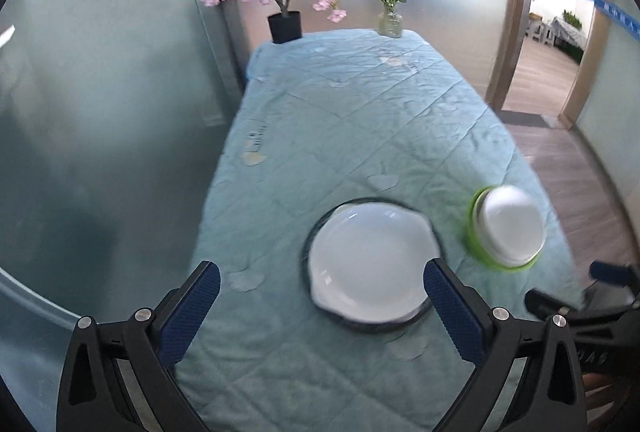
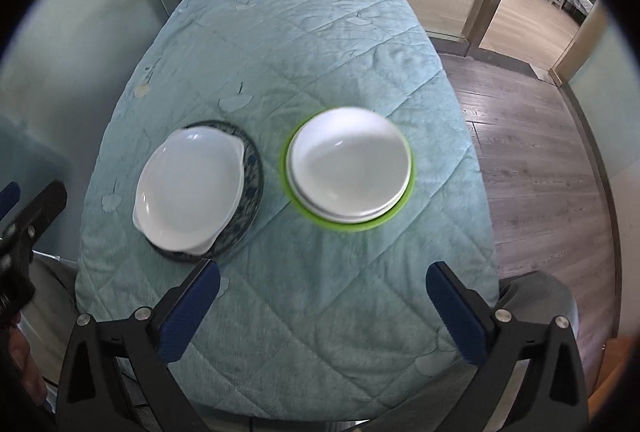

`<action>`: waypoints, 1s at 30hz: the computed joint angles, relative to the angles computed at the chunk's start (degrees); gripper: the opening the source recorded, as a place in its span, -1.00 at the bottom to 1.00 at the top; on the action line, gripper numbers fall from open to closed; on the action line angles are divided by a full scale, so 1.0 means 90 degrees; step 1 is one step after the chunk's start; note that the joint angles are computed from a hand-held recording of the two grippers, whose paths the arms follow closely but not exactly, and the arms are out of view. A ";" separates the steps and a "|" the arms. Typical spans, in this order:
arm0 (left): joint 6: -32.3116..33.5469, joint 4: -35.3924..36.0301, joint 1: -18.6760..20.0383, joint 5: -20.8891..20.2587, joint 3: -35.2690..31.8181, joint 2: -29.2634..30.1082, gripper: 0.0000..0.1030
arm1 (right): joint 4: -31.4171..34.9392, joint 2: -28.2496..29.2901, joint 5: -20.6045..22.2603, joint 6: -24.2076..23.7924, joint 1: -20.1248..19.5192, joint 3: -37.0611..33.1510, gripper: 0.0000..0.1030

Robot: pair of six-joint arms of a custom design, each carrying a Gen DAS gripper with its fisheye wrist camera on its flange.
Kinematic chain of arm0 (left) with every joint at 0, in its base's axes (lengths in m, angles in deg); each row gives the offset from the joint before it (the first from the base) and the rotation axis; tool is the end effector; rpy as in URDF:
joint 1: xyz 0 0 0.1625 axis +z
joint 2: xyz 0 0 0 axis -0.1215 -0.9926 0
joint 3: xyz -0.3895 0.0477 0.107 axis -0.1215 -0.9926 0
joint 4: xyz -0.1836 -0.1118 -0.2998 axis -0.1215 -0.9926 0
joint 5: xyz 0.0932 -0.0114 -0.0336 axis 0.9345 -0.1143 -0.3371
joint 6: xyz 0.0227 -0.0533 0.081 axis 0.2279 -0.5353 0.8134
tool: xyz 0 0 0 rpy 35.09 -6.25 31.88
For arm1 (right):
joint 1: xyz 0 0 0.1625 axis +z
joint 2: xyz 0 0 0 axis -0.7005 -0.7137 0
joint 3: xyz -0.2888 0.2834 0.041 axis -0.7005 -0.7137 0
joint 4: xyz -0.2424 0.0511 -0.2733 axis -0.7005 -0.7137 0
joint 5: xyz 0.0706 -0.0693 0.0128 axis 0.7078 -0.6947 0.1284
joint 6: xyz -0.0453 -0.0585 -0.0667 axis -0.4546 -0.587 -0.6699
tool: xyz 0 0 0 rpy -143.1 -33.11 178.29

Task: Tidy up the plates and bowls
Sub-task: 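Move both tools to the green bowl holding the white bowls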

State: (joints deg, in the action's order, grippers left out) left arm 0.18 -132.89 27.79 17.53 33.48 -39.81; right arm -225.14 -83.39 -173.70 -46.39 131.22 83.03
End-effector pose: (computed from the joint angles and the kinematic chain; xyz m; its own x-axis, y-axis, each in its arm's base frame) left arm -0.3963 -0.3720 0.1182 -0.5944 0.2948 -0.7482 0.6385 0.7387 -0.2162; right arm 0.0483 -0.3444 0.2998 -0.7179 0.2496 0.6499 -0.1295 0.8694 -0.4769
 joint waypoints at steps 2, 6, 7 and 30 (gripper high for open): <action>-0.0107 -0.0009 -0.0072 -0.0023 0.0246 -0.0123 0.99 | -0.0170 0.0048 0.0019 0.0015 0.0025 0.0103 0.99; -0.0320 -0.0148 -0.0070 -0.0292 0.0440 -0.0219 0.99 | -0.0444 0.0153 -0.0152 -0.0020 0.0166 0.0241 0.99; -0.0319 -0.0204 -0.0068 -0.0331 0.0463 -0.0230 0.99 | -0.0416 0.0146 -0.0167 -0.0007 0.0164 0.0249 0.99; -0.0162 -0.0457 0.0017 -0.0679 0.0407 -0.0093 0.99 | -0.0781 0.0250 -0.0295 -0.0183 0.0234 0.0396 0.99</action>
State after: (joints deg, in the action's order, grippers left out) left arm -1.28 -137.01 27.94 11.41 37.14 -40.65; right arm -232.17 -81.13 -176.36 -48.03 133.33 86.60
